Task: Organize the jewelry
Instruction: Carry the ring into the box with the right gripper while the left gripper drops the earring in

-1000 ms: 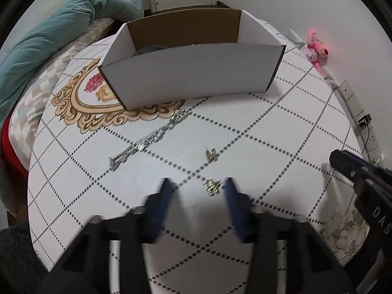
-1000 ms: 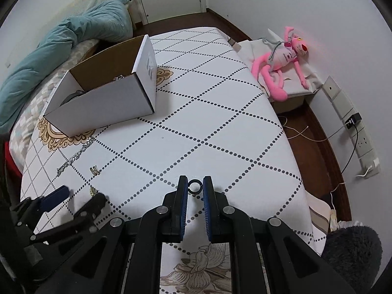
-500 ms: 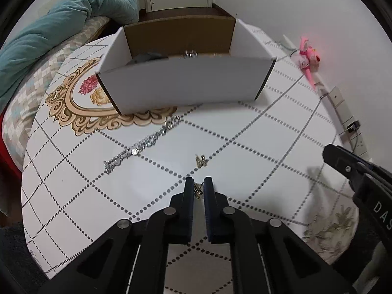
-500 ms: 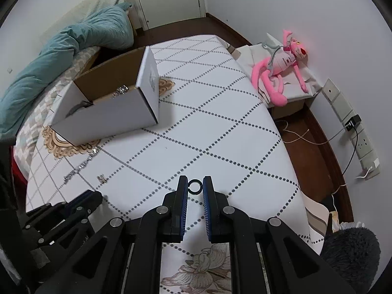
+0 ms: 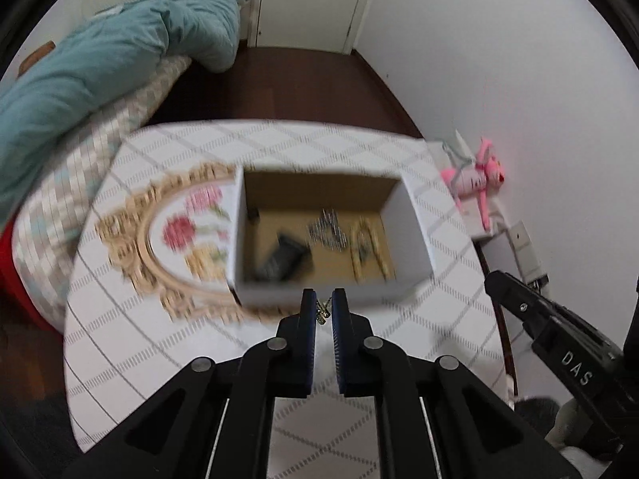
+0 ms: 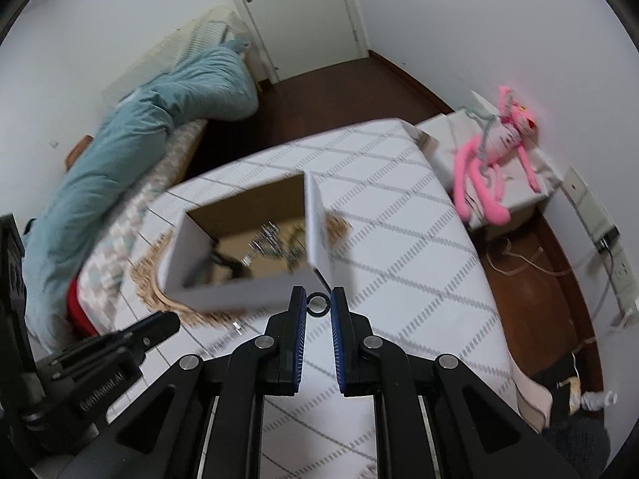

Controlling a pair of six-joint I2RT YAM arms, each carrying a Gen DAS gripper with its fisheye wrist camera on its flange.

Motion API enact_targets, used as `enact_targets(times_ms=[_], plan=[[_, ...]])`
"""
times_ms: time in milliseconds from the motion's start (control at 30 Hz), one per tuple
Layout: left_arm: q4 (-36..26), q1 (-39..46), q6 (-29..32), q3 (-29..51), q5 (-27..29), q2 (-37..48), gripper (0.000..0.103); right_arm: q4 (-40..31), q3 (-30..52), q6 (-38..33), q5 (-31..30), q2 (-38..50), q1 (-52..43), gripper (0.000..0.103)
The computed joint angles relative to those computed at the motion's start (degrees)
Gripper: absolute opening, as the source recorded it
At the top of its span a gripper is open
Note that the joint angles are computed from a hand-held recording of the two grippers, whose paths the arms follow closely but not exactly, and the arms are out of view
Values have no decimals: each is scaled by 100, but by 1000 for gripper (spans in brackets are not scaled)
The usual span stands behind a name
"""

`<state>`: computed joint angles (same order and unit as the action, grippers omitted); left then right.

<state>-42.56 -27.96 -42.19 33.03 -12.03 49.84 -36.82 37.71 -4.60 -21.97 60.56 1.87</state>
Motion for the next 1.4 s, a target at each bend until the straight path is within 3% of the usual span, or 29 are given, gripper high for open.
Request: enact_targets(times_ms=[200, 333, 700, 1033, 1067, 1100, 1133, 1167, 1200, 1233, 1333, 1400], plan=[[401, 1391, 1236, 598, 569, 968, 5, 405, 1018, 378, 276, 1353, 864, 13], [592, 2081, 1742, 766, 932, 1409, 5, 533, 1571, 437, 448, 2148, 1066, 13], [772, 2394, 1987, 613, 1103, 1616, 5, 659, 1513, 422, 276, 2292, 940, 13], [801, 2471, 2132, 1155, 947, 2706, 11, 395, 2419, 482, 673, 3530, 1421, 14], [816, 2499, 2120, 1158, 921, 2725, 17, 309, 2544, 440, 789, 3654, 1464, 14], [812, 2526, 2112, 1168, 887, 2739, 30, 237, 2636, 426, 870, 3740, 1490, 15], [815, 2540, 2105, 1162, 864, 2721, 41, 136, 2754, 415, 934, 3864, 1503, 23], [813, 2557, 2080, 1146, 798, 2668, 65, 122, 2789, 416, 910, 3906, 1474, 28], [827, 2564, 2050, 1117, 733, 2599, 75, 130, 2799, 405, 911, 3912, 1448, 37], [843, 2584, 2036, 1102, 696, 2558, 75, 137, 2797, 382, 939, 3898, 1429, 44], [800, 2670, 2059, 1077, 620, 2469, 76, 174, 2742, 352, 1003, 3777, 1381, 47], [802, 2675, 2050, 1022, 514, 2376, 95, 157, 2722, 358, 1086, 3705, 1380, 47]])
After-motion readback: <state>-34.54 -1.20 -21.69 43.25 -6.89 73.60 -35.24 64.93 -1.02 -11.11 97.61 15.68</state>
